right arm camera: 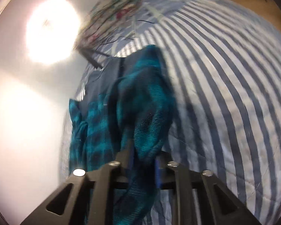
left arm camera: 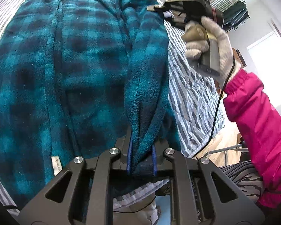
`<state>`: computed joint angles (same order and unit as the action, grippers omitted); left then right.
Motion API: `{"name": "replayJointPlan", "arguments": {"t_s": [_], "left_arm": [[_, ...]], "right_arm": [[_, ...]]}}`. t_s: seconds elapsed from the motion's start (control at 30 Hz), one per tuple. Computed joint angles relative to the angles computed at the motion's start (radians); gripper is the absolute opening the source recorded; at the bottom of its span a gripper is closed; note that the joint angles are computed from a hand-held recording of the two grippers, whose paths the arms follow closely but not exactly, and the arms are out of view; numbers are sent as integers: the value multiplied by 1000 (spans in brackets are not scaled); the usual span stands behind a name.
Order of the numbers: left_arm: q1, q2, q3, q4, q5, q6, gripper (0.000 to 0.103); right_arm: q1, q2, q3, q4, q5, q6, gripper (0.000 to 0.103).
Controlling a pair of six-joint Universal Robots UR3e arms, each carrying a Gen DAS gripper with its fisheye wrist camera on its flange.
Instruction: Fold large clothes
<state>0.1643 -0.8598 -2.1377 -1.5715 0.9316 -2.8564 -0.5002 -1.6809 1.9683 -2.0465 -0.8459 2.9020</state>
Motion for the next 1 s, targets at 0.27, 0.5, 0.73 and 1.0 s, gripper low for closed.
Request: {"name": "replayJointPlan", "arguments": {"t_s": [0.27, 0.5, 0.73, 1.0], "left_arm": [[80, 91, -17, -160, -38, 94, 13], [185, 120, -27, -297, -43, 181, 13], [275, 144, -25, -419, -33, 277, 13], [247, 156, -38, -390, -28, 246, 13]], "right_arm": [[407, 139, -350, -46, -315, 132, 7], [707, 425, -658, -6, -539, 179, 7], [691, 481, -653, 2, -342, 151, 30], [504, 267, -450, -129, -381, 207, 25]]}}
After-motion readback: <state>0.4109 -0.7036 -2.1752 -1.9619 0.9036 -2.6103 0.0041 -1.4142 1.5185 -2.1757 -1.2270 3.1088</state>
